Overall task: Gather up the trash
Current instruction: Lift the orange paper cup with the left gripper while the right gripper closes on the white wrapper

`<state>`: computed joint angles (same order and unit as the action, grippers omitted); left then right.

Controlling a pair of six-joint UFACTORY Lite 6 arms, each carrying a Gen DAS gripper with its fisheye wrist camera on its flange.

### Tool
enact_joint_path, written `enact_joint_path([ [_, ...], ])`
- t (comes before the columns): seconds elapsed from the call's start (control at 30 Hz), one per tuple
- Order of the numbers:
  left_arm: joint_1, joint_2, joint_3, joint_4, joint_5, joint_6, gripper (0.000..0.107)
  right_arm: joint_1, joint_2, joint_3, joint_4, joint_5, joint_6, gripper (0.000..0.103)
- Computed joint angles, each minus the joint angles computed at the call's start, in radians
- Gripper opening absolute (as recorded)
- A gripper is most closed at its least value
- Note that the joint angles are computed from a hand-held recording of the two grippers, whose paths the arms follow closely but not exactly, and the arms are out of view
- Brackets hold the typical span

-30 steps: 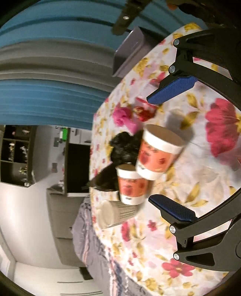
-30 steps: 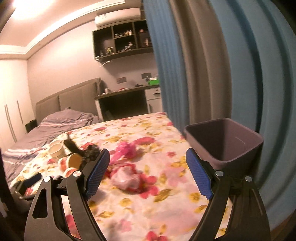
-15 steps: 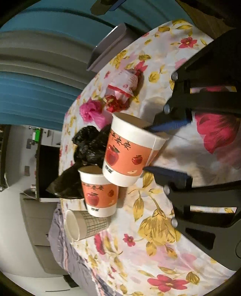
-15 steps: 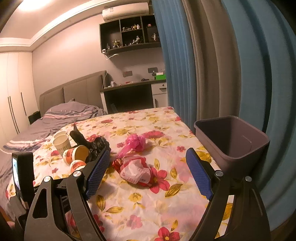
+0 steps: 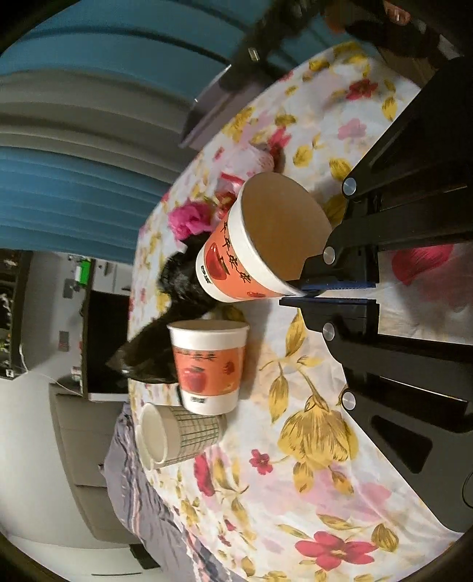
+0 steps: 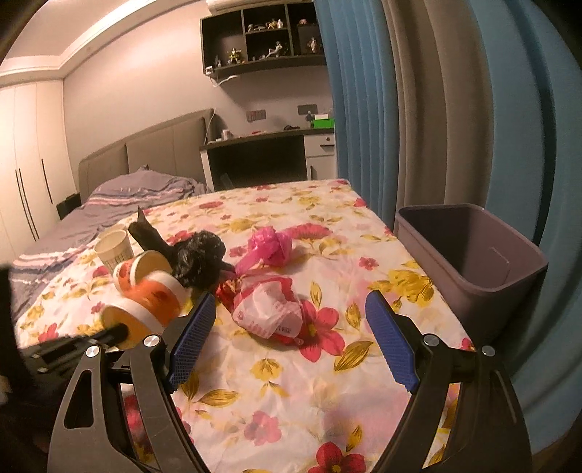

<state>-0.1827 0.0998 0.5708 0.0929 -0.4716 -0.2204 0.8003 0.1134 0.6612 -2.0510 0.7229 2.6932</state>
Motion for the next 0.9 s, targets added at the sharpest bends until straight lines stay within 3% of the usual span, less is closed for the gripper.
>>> enact_joint_path([
  [0.17, 0.023, -0.142, -0.079, 0.049, -0.015, -0.038, 0.002, -0.032, 0.079, 0.067, -0.021, -0.045, -0.011, 0.082],
  [0.6, 0.192, -0.19, -0.125, 0.327, -0.076, -0.261, 0.002, -0.141, 0.306, 0.322, 0.073, -0.255, -0.165, 0.081],
  [0.83, 0.226, -0.197, -0.127, 0.376, -0.093, -0.294, 0.002, -0.181, 0.394, 0.425, 0.213, -0.345, -0.33, 0.075],
  [0.9, 0.228, -0.196, -0.127, 0.381, -0.094, -0.297, 0.002, -0.197, 0.411, 0.445, 0.249, -0.378, -0.37, 0.069],
])
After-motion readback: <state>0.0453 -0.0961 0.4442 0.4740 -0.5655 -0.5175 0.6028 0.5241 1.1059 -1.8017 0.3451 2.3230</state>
